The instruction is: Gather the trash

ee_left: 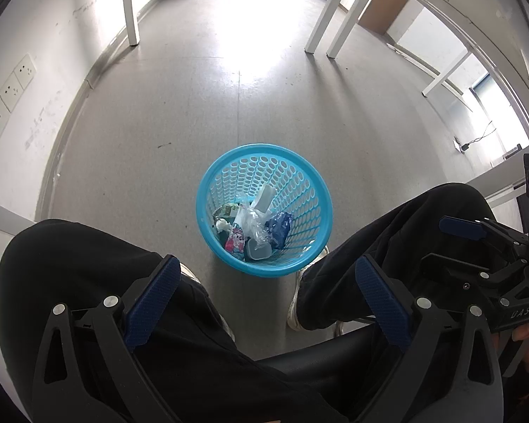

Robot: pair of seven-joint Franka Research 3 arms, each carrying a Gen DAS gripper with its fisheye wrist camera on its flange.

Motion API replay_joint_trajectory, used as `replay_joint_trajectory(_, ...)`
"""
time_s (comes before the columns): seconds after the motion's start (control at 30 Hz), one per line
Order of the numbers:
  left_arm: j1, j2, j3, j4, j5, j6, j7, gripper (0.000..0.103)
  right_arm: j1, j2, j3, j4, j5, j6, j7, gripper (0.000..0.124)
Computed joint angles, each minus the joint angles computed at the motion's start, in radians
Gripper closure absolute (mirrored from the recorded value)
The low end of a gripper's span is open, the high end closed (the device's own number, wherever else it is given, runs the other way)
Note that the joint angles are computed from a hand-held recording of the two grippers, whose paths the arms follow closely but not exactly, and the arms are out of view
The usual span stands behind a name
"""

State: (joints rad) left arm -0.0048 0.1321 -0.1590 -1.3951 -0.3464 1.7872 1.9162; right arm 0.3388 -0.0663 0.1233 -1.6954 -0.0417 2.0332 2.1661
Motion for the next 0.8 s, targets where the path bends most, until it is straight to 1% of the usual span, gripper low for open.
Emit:
replay_joint_trajectory(0.37,0.004,0.014,-0.001,0.019,-0.001,-0.019,-0.01,0.006,-0.001,-0.002,0.0,0.0,0.004,-0.002,-0.002,0.029)
replay_joint_trajectory(0.8,0.007,0.016,-0.003,0.021,-0.001,-0.021,-0.008,0.006,-0.002,-0.002,-0.001,0.0,0.005,-0.001,-0.003,0.029)
